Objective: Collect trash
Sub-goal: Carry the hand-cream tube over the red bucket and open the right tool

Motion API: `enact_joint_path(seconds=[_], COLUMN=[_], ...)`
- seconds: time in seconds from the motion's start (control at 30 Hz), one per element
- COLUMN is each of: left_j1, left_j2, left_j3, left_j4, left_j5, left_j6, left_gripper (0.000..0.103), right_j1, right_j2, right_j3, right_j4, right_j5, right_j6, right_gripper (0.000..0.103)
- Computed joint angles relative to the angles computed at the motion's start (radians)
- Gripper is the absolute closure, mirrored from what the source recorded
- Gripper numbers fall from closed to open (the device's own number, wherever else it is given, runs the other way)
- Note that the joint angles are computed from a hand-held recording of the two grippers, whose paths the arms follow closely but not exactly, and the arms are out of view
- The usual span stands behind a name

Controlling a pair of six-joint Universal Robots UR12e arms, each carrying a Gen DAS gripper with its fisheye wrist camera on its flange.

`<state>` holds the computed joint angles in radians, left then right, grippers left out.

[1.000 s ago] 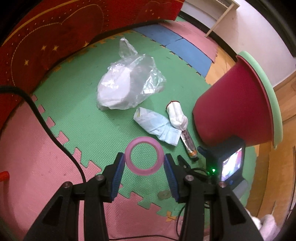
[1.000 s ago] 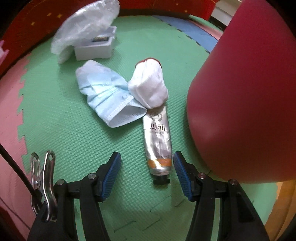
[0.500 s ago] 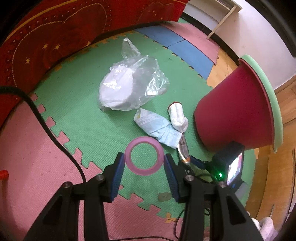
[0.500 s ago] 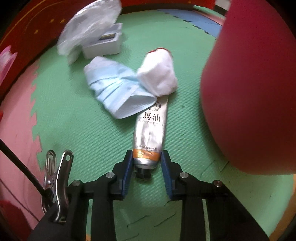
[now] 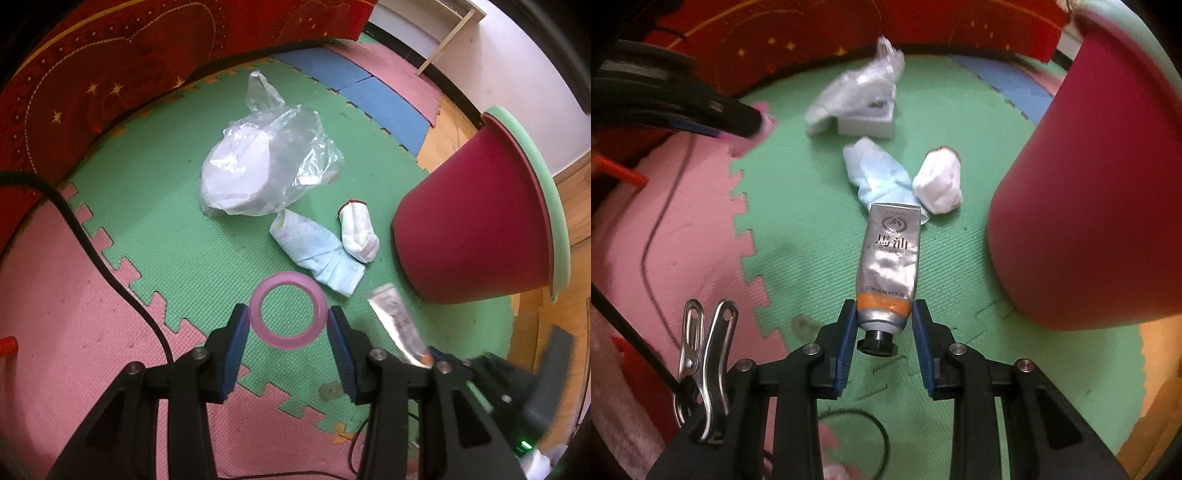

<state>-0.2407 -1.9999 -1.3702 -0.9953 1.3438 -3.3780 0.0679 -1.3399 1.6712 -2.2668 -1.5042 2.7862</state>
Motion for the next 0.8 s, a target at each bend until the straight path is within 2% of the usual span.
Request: enact_joint_path(seconds=[0.17, 0.37, 0.63, 0.8], left_j1=[0.0, -0.001, -0.003, -0.005], left_j2=[-0.001, -0.002, 0.0, 0.0], left_j3=[0.001, 0.004, 0.0, 0.0], left_j4=[-0.004, -0.012, -0.011, -0.011], left_j5=[0.001, 0.008, 0.02, 0.029], left_j6=[-0.005, -0.002, -0.002, -0.001], left_gripper=[0.058, 0.058, 0.058, 0.058], right_j1=[-0.012, -0.04, -0.086, -0.114], right_j2=[-0.055, -0.117, -0.135, -0.117], right_j3=[0.022, 0.036, 0.005, -0.024], right_j4=[-0.051, -0.146, -0.296, -0.329], right_j5=[0.046, 0.09, 0.046, 0.006], right_j6=[-0.012, 0.027, 0.132, 0.192], right_gripper=[0.073, 0.073, 0.072, 0.072])
